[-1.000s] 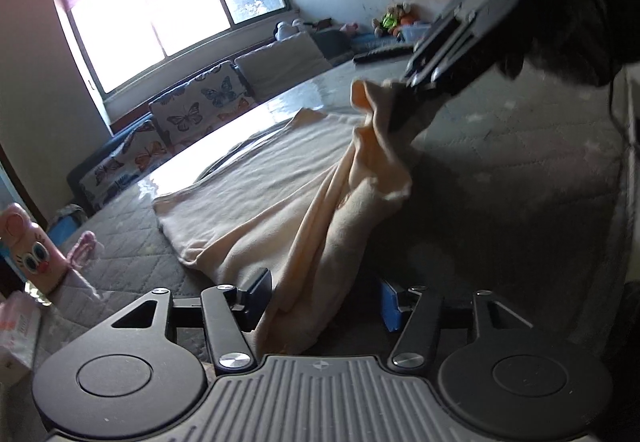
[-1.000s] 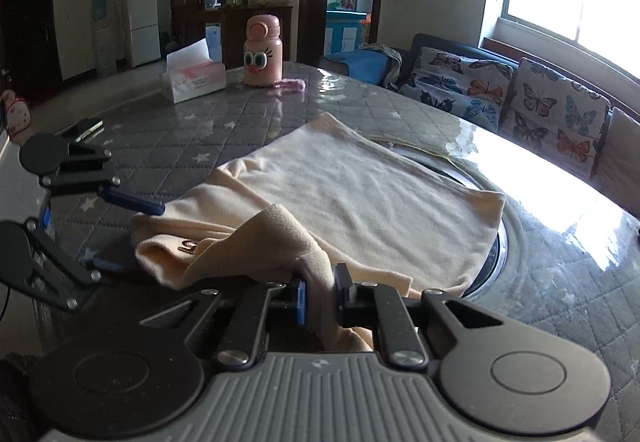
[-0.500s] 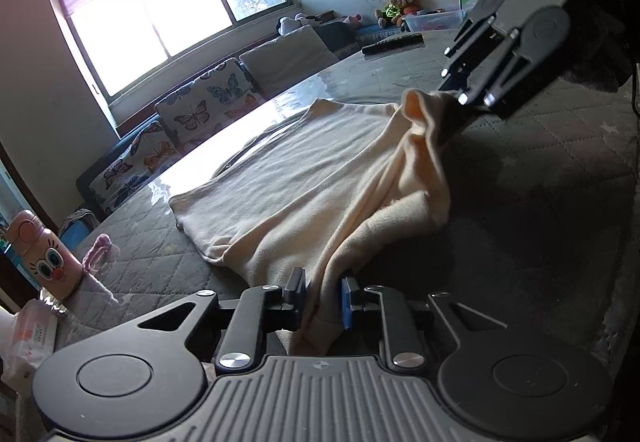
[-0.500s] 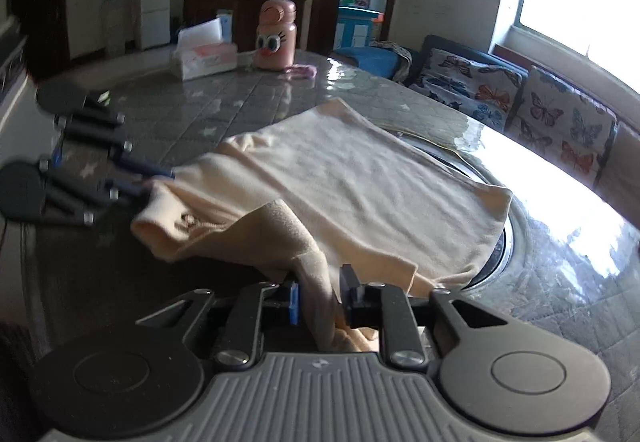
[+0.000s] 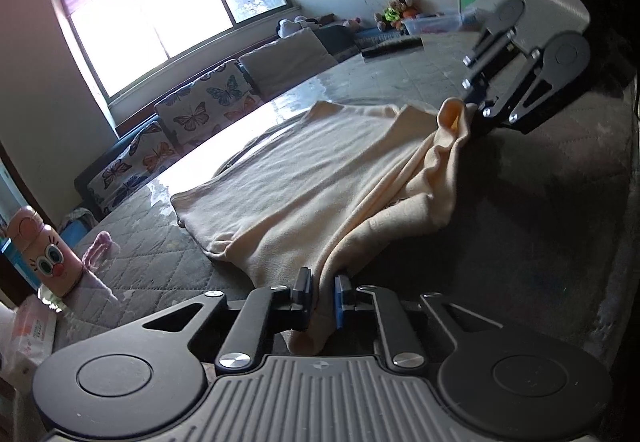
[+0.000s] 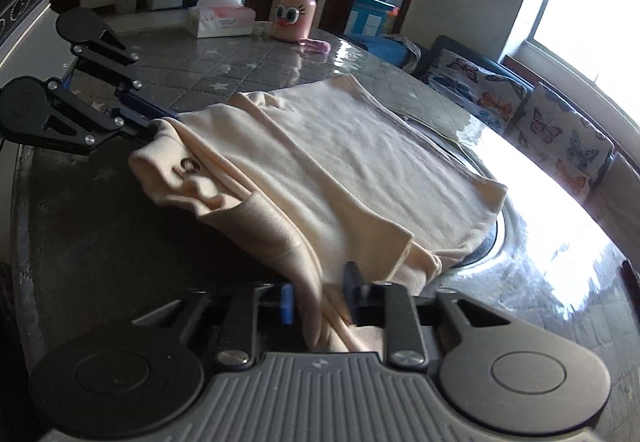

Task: Fold clothes
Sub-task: 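Lift the side edge with the right gripper while the left gripper grasps the sweatshirt body, then fold the lifted side over the body with the right gripper while the left gripper holds the fabric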

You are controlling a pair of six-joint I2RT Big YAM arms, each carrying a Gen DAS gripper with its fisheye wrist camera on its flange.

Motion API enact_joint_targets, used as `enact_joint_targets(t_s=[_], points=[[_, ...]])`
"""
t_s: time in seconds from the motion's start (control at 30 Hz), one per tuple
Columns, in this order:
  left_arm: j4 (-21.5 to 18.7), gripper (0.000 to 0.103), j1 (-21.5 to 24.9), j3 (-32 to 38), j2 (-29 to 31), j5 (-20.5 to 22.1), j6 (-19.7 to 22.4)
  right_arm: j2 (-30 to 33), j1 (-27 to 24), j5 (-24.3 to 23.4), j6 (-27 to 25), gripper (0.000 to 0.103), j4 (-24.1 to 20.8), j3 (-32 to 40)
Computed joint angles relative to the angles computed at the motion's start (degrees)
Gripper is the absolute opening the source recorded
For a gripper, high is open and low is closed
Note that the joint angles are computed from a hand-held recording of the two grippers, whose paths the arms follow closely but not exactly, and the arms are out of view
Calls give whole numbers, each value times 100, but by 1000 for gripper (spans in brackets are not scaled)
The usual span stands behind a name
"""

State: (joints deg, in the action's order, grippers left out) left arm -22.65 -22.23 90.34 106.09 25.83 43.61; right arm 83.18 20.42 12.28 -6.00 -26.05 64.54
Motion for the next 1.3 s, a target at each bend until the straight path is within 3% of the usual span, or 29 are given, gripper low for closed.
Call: enact_joint_targets(t_s=[0.03,0.17,0.43,0.63,0.83,1.2,1.3], points=[[-10,11,16,-12,-33,43,-62,-28,4,-12,56,8,6,-14],[-65,11,103,-167,-287,247,-206,-199,63,-86,189,7,-30,-74],[-711,10,456,-771,-1299,1005,-265,-1203,493,-258,680,7,-553,-364],[-856,10,488,-705,-1409,1038,-442,-1423,786,-133,816,7,-959,-183],[-866,10,356,245,-645,812,-876,-1031,336,-396,672,7,-940,265],[-2257,11,73,3295,1578,218,-1407,314,-697,-1190,1015,7,-1071,1321],[-2620,14,47,3892,2022,32,-1599,661,-878,-1363,1369,16,-996,1476]])
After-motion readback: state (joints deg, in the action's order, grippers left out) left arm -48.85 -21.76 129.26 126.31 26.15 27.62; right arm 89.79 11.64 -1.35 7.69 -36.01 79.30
